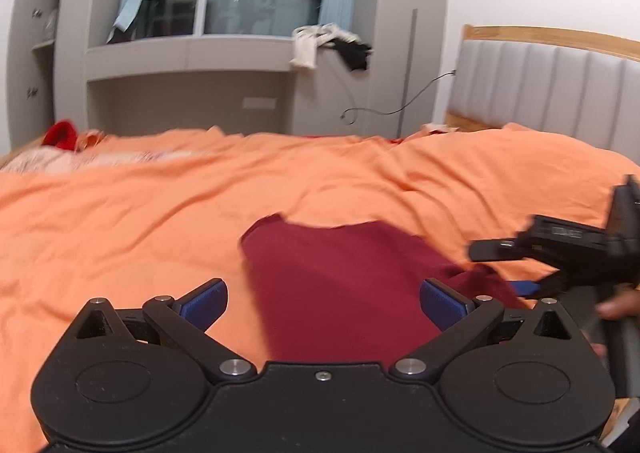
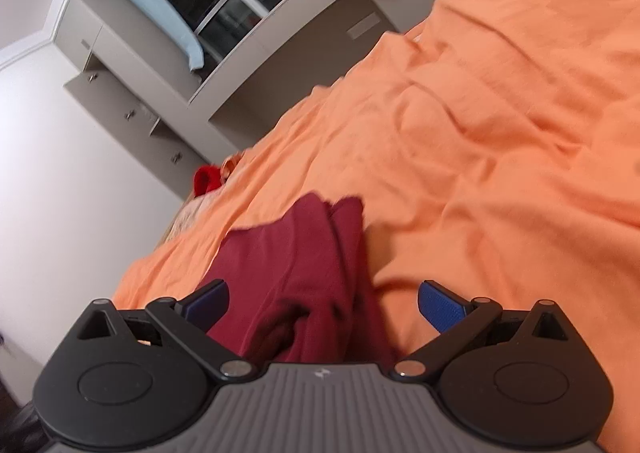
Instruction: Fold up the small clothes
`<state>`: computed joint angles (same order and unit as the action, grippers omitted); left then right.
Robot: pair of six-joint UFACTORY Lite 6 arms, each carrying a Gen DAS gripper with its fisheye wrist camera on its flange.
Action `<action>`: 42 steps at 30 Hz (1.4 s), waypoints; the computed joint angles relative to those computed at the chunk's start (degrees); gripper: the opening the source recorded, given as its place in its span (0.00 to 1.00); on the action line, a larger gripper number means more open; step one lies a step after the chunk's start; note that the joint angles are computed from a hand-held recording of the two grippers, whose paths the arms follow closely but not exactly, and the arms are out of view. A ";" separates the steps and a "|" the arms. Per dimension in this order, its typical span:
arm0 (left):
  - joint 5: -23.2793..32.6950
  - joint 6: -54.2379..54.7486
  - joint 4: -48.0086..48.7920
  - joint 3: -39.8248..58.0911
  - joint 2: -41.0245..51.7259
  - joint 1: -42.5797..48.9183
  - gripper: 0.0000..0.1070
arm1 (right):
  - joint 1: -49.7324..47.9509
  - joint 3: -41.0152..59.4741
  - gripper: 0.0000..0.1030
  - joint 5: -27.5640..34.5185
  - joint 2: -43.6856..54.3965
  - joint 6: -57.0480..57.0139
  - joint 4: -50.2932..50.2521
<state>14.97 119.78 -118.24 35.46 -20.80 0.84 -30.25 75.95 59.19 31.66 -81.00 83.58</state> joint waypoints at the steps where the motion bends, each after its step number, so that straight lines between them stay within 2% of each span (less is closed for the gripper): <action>1: 1.22 0.04 0.15 -0.34 0.44 1.46 0.96 | -0.28 -0.78 1.00 0.50 -0.53 -0.08 -0.65; 7: 6.69 -6.07 6.61 -1.16 3.88 6.65 0.96 | -1.28 -4.28 1.00 0.95 -2.04 1.27 -3.87; 11: 7.69 -4.18 5.80 -3.32 3.33 7.71 0.96 | -1.67 -3.83 1.00 -0.17 -0.94 3.95 -5.60; 18: 7.37 -1.41 3.26 -4.15 4.60 7.34 0.96 | -1.87 -1.80 1.00 0.38 1.37 7.98 -6.45; 31: 6.65 2.56 -1.81 -5.18 5.59 6.12 0.96 | -0.80 -4.42 0.99 -2.31 -0.60 5.31 -5.05; 37: 6.27 5.98 -6.13 -6.21 5.35 5.24 0.96 | -1.00 -6.05 0.90 -3.36 -2.06 5.20 -4.60; 40: 6.52 6.79 -7.23 -6.43 5.54 5.24 0.96 | -2.25 -4.93 0.78 -0.91 -0.60 7.36 -4.55; 42: 6.50 7.12 -7.90 -6.48 5.62 5.10 0.96 | -2.80 -4.34 0.64 0.11 0.16 8.35 -4.54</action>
<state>21.47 126.90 -126.14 28.97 -15.18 5.93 -33.04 71.61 59.31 31.82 -72.65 79.04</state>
